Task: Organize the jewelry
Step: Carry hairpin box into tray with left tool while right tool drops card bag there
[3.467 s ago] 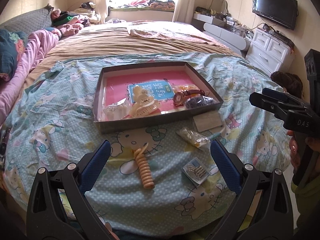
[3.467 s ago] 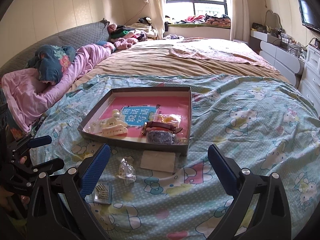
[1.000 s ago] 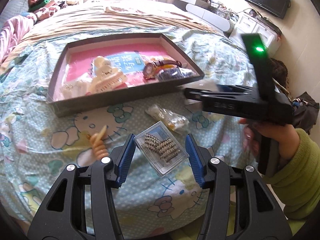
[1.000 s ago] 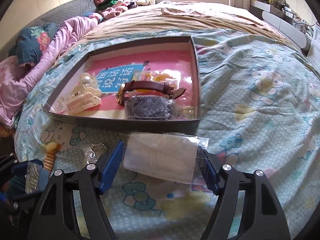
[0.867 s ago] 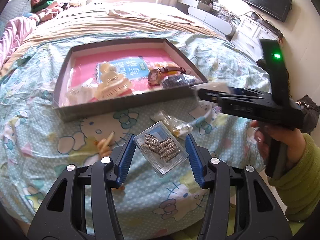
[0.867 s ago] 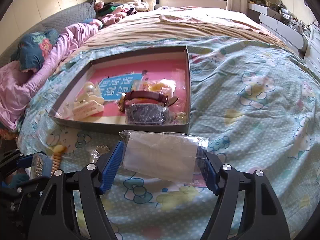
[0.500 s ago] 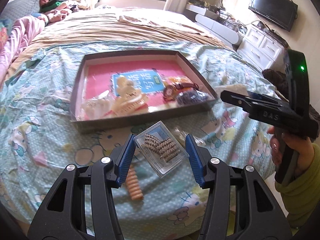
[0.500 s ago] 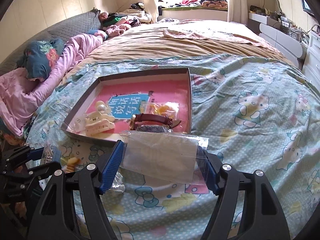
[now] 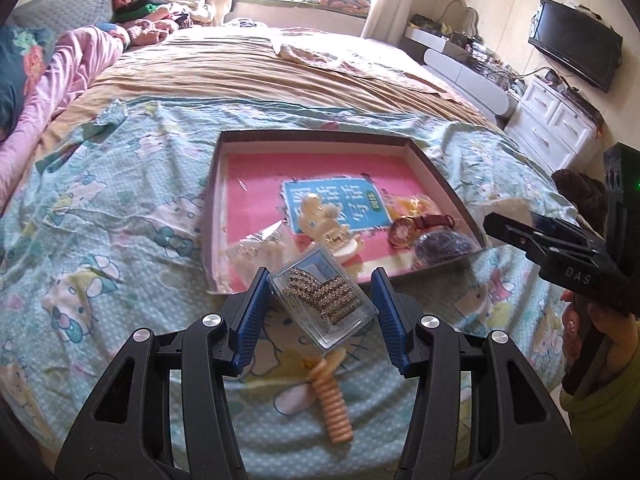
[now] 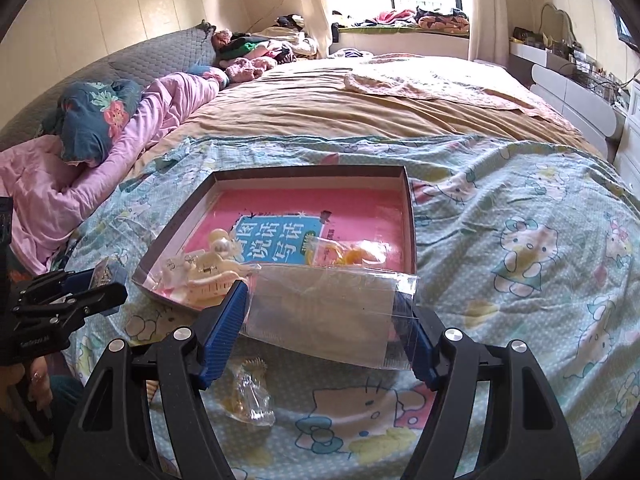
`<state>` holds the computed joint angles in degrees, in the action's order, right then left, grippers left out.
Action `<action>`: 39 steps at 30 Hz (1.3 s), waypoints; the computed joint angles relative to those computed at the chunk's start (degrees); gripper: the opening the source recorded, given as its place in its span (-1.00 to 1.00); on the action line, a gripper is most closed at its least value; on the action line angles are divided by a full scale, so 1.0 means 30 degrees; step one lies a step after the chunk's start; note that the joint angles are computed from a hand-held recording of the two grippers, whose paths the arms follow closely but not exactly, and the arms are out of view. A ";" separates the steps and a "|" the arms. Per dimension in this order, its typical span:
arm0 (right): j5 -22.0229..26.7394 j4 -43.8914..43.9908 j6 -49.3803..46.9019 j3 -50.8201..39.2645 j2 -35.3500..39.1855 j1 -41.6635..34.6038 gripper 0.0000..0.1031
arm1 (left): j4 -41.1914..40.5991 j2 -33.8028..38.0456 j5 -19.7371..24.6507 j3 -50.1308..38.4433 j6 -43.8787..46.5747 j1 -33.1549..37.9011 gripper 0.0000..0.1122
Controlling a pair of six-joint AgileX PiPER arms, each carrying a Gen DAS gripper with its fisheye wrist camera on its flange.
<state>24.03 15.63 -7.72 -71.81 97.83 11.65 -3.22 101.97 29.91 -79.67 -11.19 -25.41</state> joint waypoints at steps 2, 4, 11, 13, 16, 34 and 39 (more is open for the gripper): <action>0.0024 -0.0040 0.0060 -0.0376 0.0314 0.0028 0.36 | 0.0326 0.0337 0.0145 -0.0457 -0.0171 0.0132 -0.23; 0.0025 -0.0099 0.0114 -0.0767 0.0636 0.0077 0.36 | 0.0530 0.0658 0.0261 -0.0818 -0.0286 0.0215 -0.23; 0.0007 -0.0522 0.0375 -0.1767 0.1582 0.0188 0.36 | 0.1002 0.1890 0.0691 -0.2127 -0.0493 0.0399 -0.23; 0.0068 -0.0699 0.0524 -0.2142 0.1926 0.0166 0.36 | 0.1116 0.2130 0.0747 -0.2345 -0.0516 0.0396 -0.23; 0.0117 -0.1010 0.0861 -0.2646 0.2433 0.0137 0.36 | 0.1033 0.2570 0.0882 -0.2798 -0.0405 0.0507 -0.23; 0.0561 -0.2771 0.3438 -0.5375 0.5338 -0.0207 0.36 | 0.0771 0.4170 0.1358 -0.4343 -0.0040 0.0871 -0.23; 0.0701 -0.2989 0.3804 -0.5721 0.5846 -0.0168 0.37 | 0.0394 0.4454 0.1485 -0.4526 0.0314 0.0976 -0.23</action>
<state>26.13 6.66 3.69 -88.98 115.37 11.15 -2.04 115.33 34.36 -93.24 -10.25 -22.48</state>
